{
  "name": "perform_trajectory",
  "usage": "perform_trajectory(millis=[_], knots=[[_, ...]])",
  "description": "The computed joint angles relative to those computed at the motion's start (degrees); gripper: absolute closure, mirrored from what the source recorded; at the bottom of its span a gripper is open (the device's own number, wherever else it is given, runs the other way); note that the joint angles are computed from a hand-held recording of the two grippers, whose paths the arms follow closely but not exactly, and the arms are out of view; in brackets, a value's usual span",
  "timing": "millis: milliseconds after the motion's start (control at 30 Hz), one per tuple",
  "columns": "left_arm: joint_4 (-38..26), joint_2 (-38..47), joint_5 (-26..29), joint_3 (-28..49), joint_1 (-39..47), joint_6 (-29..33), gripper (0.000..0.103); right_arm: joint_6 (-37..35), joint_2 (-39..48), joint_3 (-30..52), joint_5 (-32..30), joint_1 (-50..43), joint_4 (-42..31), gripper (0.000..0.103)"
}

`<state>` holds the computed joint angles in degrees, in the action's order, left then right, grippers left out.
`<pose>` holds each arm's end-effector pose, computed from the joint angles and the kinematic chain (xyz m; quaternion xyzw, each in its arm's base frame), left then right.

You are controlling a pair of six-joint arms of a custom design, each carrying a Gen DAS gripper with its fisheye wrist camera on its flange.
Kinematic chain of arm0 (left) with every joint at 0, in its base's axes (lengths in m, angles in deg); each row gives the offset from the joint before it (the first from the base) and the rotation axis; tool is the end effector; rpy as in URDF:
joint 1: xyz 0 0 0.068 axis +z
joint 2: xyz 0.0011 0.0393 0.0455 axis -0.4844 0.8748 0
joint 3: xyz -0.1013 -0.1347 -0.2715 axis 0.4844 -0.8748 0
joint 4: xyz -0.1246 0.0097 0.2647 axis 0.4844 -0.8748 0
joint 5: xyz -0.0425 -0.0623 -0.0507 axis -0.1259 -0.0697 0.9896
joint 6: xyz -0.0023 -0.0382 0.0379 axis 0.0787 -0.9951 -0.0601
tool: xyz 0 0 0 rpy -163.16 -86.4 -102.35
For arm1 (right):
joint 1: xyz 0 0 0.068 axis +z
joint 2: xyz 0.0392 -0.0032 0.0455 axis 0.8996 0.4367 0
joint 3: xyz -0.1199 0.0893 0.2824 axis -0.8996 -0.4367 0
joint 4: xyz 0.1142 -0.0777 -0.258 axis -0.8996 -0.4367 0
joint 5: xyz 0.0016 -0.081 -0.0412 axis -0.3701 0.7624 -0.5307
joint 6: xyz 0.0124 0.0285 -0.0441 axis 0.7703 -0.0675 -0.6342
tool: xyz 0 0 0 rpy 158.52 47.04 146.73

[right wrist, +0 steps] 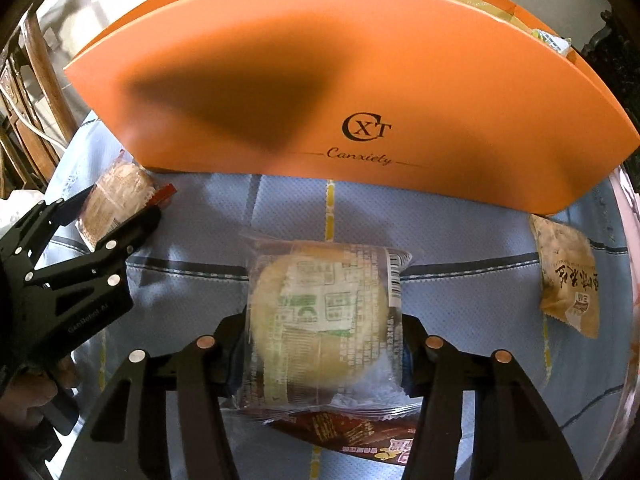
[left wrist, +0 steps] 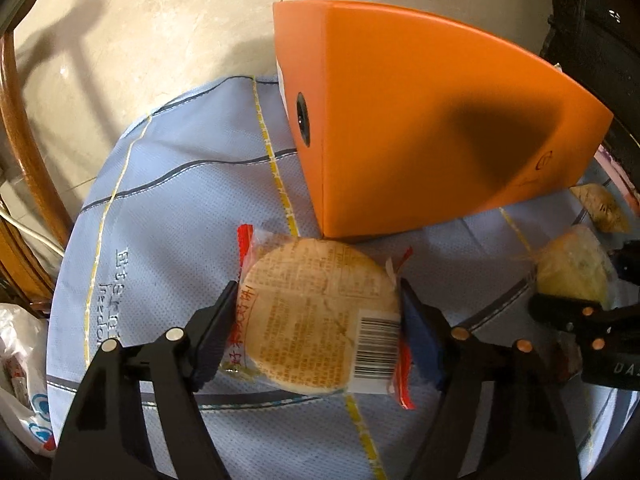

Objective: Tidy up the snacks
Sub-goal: 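Carry both round packs into the orange box and open both tools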

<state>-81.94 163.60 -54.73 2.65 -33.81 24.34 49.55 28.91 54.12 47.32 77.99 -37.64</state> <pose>0.3373 -0.0351 0.1125 0.2141 0.9246 -0.0530 0.3106 0.2876 0.0672 0.1394 0.0758 0.9812 0.0050 0.1772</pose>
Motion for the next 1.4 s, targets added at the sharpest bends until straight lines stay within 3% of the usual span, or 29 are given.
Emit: perform_trajectory(millis=[500,767,1000,1133,1400], knots=[[-1.7,-6.5,3.5,-5.0,3.3,2.4,0.031,-1.5,-2.2,-2.0,-1.5,-1.7,0.8,0.047],[-8.0,-15.1,6.0,-7.1,3.9,0.1,0.031,-2.8,-12.3,-8.2,-2.1,-3.3,-1.1,0.047],[-17.0,-30.6,8.5,-10.4,2.1,-1.7,0.031,-2.6,-31.4,-12.4,-4.4,-6.4,-12.2,0.047],[-23.5,-40.1,9.2,-10.8,0.0,-3.2,0.031,-3.0,-44.9,-11.9,-5.7,-8.1,-22.9,0.047],[-36.6,-56.2,10.5,-5.0,-4.0,-7.6,0.031,-6.3,-60.5,-3.1,-7.1,-12.1,-38.8,0.047]])
